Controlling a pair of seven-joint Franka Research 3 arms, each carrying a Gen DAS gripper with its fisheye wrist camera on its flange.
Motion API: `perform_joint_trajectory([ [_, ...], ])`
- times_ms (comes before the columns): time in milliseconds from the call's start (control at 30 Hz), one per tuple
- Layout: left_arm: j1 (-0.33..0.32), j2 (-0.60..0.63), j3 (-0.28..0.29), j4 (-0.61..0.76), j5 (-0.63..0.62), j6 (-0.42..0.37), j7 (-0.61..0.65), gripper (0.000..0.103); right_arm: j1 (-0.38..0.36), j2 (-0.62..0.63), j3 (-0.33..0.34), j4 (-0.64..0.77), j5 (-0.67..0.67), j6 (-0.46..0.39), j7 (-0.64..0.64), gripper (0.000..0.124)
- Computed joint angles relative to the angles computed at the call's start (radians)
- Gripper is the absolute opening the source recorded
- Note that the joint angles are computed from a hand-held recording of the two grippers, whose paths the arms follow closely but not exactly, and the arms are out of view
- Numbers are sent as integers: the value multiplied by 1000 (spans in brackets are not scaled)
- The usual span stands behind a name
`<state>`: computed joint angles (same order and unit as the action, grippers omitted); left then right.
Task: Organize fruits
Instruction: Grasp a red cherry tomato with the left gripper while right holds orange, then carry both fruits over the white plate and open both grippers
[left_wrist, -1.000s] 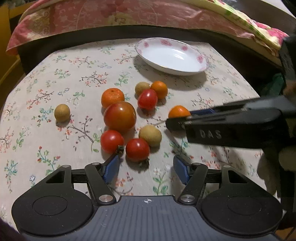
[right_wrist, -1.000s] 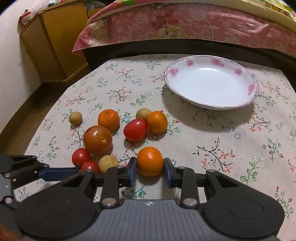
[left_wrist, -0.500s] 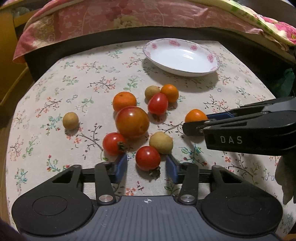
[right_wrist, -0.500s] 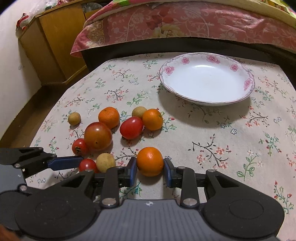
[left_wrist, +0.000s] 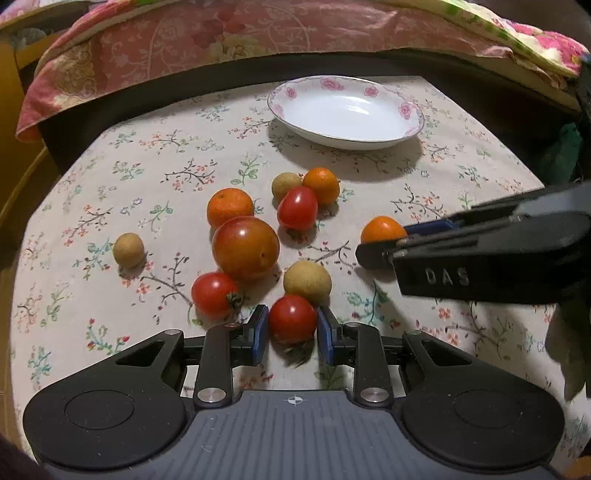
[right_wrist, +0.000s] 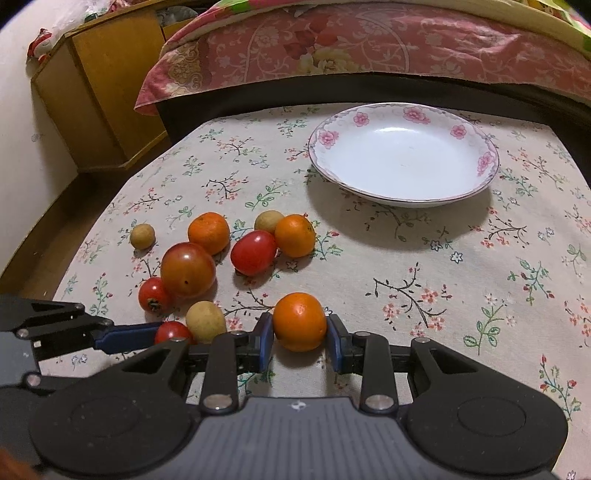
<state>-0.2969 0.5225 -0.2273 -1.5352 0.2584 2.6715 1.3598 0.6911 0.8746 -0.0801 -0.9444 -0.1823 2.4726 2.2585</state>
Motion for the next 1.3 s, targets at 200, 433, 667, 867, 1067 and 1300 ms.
perform_joint_trajectory([
  [200, -3, -4, 1, -7, 12, 2, 5, 37, 2, -6, -1, -12, -2, 5, 0, 31],
  [433, -8, -14, 6, -17, 18, -3, -1, 36, 3, -6, -2, -6, -4, -10, 1, 31],
  [667, 36, -27, -39, -13, -82, -45, 20, 36, 3, -21, -7, -22, -7, -11, 22, 31],
  [867, 36, -37, -40, -35, -88, -15, 67, 37, 19, -62, -29, -64, -48, 4, 56, 31],
  [1067, 9, -23, -12, -27, -51, -11, 47, 37, 12, -56, -16, -57, -56, -17, 65, 31],
  [1300, -17, -20, 10, -18, 8, -21, 13, 37, 5, -46, -5, -46, -42, -17, 52, 31],
])
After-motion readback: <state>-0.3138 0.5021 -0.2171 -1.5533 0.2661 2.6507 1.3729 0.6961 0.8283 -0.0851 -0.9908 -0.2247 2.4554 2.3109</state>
